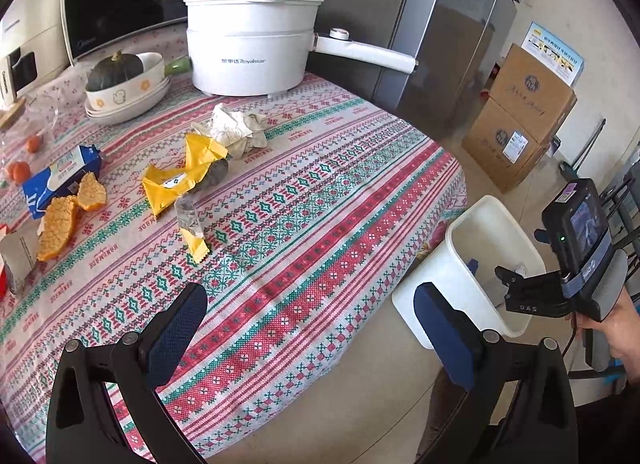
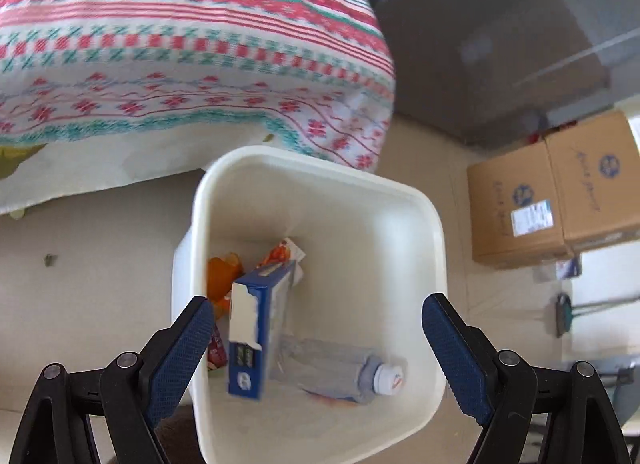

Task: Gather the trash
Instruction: 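Move both tools back over the table clutter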

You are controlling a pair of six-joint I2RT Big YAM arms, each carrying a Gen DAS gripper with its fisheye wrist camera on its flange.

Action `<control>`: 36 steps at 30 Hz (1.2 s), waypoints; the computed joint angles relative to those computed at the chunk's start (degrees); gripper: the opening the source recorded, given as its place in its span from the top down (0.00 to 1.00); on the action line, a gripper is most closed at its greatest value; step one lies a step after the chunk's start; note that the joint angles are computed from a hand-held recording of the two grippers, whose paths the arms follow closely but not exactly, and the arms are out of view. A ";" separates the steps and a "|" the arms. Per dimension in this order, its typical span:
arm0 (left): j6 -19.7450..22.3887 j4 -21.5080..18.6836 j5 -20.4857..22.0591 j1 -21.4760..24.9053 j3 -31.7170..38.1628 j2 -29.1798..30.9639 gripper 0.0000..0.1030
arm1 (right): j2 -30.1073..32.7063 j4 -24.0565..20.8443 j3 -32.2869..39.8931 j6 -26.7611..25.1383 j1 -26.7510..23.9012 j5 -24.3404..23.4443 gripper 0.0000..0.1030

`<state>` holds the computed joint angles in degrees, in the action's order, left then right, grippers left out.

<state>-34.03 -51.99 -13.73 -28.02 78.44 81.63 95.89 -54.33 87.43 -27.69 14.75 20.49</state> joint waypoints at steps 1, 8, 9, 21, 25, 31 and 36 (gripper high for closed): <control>-0.09 -0.03 -0.03 0.08 -0.10 -0.09 0.00 | 0.15 -1.98 1.37 2.20 -0.91 -2.76 0.15; -1.18 -0.81 -1.16 1.13 -1.78 -2.08 0.00 | -0.33 -7.70 5.37 9.11 -0.84 -12.35 0.15; -1.29 -1.09 -1.50 1.45 -2.25 -2.64 0.00 | 0.03 -8.91 6.34 10.34 -0.62 -13.87 0.15; 6.68 -10.46 -4.49 14.76 -8.72 -10.76 0.00 | 1.02 -11.93 12.05 19.36 4.69 -23.68 0.14; 12.27 -11.28 -3.63 21.79 -10.44 -12.48 0.00 | 2.30 -11.73 13.95 20.15 7.38 -24.53 0.14; 20.23 -10.32 -4.11 27.97 -11.70 -10.69 0.06 | 5.47 -12.62 17.93 21.92 10.28 -26.13 0.14; 22.06 -6.26 -0.08 31.10 -13.42 -10.16 0.15 | 6.34 -12.78 18.73 22.17 11.38 -25.94 0.14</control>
